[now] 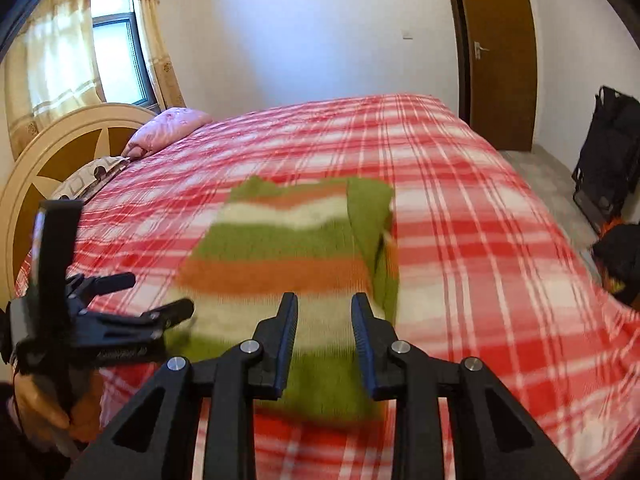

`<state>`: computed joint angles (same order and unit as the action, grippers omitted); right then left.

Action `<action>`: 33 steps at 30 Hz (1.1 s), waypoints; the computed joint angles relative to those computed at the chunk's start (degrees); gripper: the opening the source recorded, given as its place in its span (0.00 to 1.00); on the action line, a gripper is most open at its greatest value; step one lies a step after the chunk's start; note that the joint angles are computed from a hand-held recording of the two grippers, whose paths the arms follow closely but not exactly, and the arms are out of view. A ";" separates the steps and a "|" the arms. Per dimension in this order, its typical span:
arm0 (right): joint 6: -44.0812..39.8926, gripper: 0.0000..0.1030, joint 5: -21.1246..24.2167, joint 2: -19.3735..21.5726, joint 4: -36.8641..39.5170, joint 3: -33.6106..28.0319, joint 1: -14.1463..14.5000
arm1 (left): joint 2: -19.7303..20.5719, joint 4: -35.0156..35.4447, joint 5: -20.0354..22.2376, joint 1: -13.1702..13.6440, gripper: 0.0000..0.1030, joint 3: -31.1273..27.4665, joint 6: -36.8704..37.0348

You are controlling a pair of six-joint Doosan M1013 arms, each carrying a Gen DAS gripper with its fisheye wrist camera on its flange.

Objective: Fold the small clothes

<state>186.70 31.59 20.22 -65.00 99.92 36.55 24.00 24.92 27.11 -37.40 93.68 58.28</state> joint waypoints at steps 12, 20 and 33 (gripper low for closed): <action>-23.78 0.28 -1.02 8.06 20.83 -9.76 -7.10 | 7.49 -8.86 4.81 2.96 0.98 -12.28 7.72; -19.09 0.29 -4.98 9.30 18.58 -9.98 -8.58 | 9.79 -23.88 5.77 5.18 1.00 -13.80 14.14; 7.88 0.40 -5.25 4.26 -1.47 -2.72 -5.57 | 8.30 -15.53 6.72 3.84 1.00 -12.73 11.96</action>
